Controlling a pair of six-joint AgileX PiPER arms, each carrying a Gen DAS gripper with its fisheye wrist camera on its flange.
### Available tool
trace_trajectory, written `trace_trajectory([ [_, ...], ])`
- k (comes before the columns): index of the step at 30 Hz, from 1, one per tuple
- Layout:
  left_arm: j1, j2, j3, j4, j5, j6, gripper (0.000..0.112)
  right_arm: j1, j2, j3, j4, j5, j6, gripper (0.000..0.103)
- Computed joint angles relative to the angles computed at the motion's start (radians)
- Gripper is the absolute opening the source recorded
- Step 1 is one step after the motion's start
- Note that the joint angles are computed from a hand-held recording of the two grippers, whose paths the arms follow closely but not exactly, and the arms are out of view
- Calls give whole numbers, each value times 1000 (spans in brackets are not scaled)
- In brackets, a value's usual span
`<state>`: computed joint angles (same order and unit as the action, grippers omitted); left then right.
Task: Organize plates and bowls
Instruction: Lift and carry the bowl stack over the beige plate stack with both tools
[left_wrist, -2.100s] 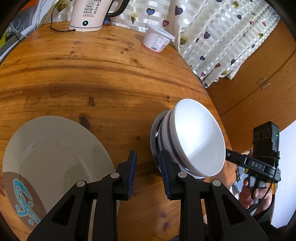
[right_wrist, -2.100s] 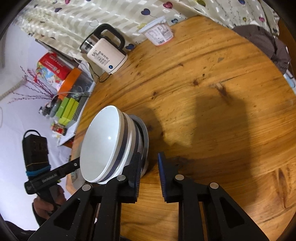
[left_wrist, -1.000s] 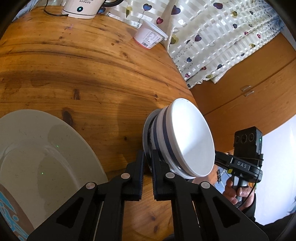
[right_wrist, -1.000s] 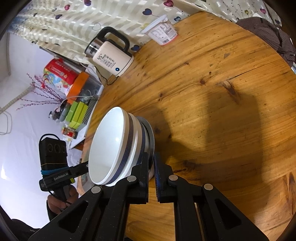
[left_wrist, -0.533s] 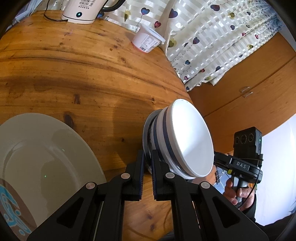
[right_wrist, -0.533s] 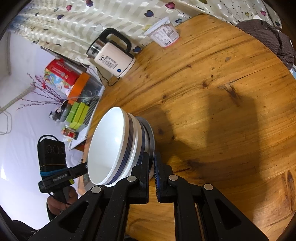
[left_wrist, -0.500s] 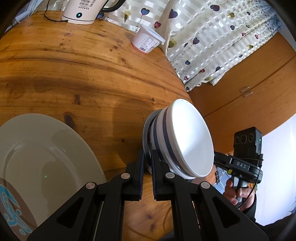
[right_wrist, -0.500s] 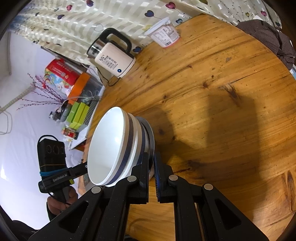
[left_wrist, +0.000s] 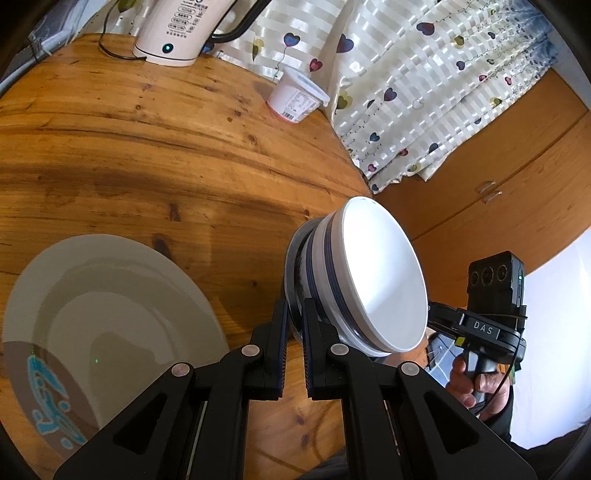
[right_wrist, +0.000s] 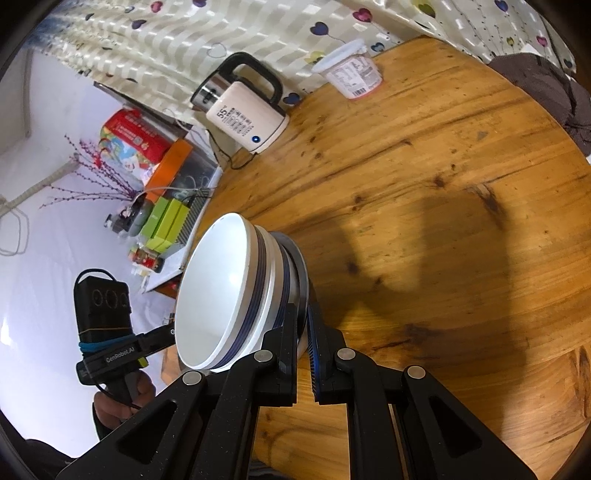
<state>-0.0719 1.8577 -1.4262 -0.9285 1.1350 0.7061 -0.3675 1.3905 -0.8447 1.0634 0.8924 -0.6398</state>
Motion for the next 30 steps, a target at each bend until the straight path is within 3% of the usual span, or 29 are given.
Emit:
trace_trajectory([
  [17, 136, -70, 59, -18, 29, 50, 6, 191, 14, -74, -38, -67, 114, 8],
  [30, 292, -105, 113, -14, 52, 93, 6, 379, 114, -173, -53, -126, 179, 8],
])
